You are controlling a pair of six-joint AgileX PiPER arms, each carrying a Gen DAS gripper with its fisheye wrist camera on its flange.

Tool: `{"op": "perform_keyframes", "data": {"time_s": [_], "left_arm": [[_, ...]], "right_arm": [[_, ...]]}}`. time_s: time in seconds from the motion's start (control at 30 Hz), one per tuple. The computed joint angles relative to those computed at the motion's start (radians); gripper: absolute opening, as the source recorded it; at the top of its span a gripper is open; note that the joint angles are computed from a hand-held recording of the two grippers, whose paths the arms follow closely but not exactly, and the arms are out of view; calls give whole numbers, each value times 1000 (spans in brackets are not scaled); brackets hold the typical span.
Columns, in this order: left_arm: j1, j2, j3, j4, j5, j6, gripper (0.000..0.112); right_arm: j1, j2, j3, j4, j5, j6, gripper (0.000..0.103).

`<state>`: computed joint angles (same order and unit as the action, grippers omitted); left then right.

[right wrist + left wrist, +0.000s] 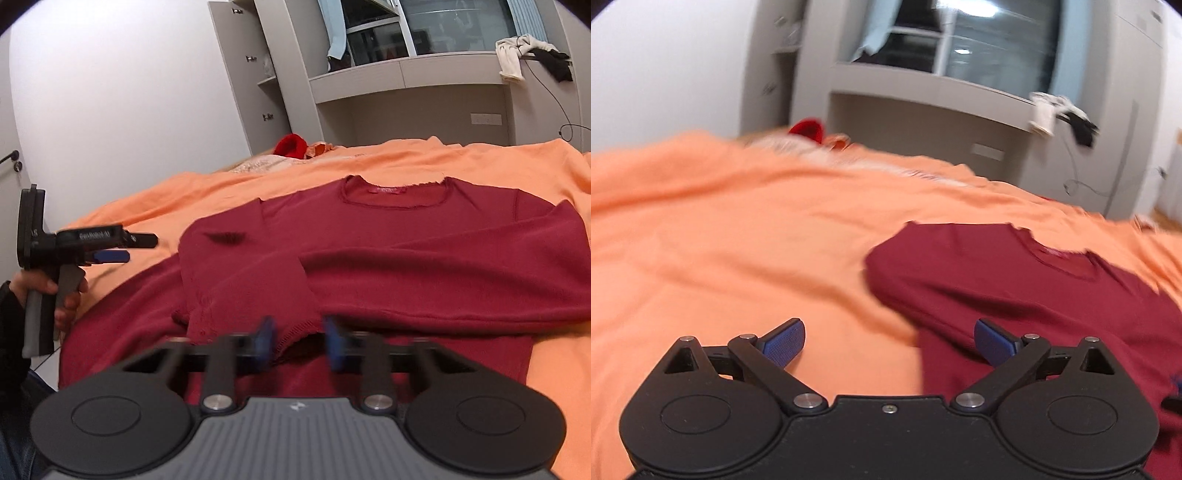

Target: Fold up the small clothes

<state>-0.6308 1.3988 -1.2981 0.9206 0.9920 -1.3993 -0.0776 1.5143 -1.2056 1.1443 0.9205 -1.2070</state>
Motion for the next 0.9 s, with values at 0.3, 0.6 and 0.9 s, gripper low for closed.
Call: {"op": "perform_keyframes", "data": {"time_s": [0.3,0.6,0.9], "left_arm": [[160,-66,104,-22,-223,-38,98],[76,80,-22,-53,-152,275,98],[177,177,-137,-186,-165,422,96]], "right_arm": [[-104,-56,39,200,0,-93,9],[-160,-22,11,184,67,-28,9],[-172,-18,15,197,68,-20,9]]}}
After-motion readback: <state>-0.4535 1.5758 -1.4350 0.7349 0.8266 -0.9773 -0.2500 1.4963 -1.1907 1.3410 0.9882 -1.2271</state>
